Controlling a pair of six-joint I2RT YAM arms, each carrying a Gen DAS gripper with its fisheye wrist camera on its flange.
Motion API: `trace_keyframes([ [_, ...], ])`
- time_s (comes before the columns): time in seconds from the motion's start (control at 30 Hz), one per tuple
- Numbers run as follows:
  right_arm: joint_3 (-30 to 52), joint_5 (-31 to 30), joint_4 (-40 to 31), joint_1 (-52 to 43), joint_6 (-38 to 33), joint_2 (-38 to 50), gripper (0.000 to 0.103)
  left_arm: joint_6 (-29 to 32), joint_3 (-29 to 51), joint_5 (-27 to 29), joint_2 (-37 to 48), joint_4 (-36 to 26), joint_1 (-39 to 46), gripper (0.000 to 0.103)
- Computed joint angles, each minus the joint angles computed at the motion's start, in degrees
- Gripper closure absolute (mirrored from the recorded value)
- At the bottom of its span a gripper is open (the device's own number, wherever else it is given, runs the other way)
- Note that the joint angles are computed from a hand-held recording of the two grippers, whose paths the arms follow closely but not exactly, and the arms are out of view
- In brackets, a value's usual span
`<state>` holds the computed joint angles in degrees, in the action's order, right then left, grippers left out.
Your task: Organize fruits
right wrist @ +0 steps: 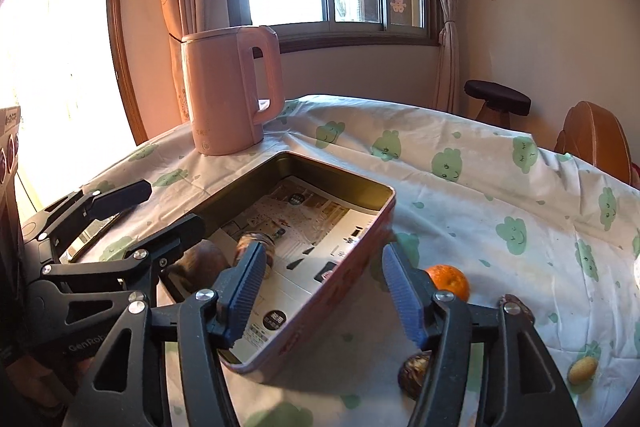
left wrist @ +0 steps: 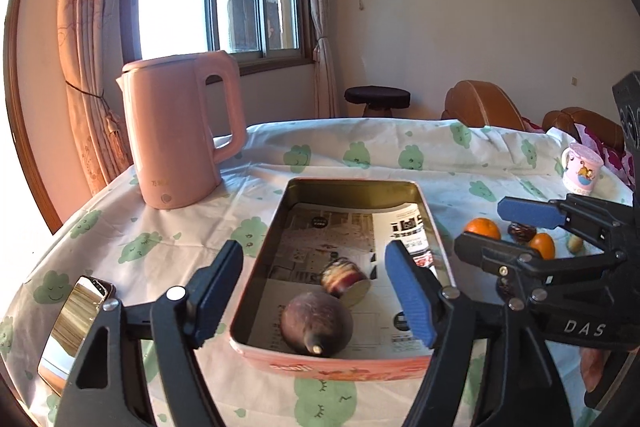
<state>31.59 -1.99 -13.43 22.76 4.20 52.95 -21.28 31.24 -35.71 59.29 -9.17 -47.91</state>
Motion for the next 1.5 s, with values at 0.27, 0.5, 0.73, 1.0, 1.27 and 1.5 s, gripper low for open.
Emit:
trace_keyframes([
  [0.27, -6.9, -13.7, -18.9, -30.3, -15.0, -23.3, 0.037, -4.4, 4.9, -1.2, 11.2, 2.9, -12.1, 0.026],
  [0.5, -6.3, -31.6, -28.2, -65.5, -39.3, -20.5, 0.037, -5.1, 11.3, 0.8, 21.7, 5.4, -17.0, 0.026],
  [0.73, -5.3, -36.8, -29.8, -71.0, -46.9, -13.5, 0.042, -4.7, 16.0, 3.0, 27.1, 5.1, -18.1, 0.026],
  [1.0, -6.0, -35.4, -30.7, -68.0, -50.0, -10.3, 0.054, -3.1, 19.2, 5.3, 30.5, 4.3, -19.0, 0.026],
  [1.27, -4.3, -34.5, -30.5, -66.8, -51.5, -2.4, 0.062, -0.8, 24.2, 10.7, 35.3, 2.3, -18.4, 0.027],
  [1.5, -4.0, -33.3, -28.5, -66.7, -48.8, -2.4, 0.063, -0.5, 27.4, 18.1, 38.4, 0.2, -16.2, 0.047],
])
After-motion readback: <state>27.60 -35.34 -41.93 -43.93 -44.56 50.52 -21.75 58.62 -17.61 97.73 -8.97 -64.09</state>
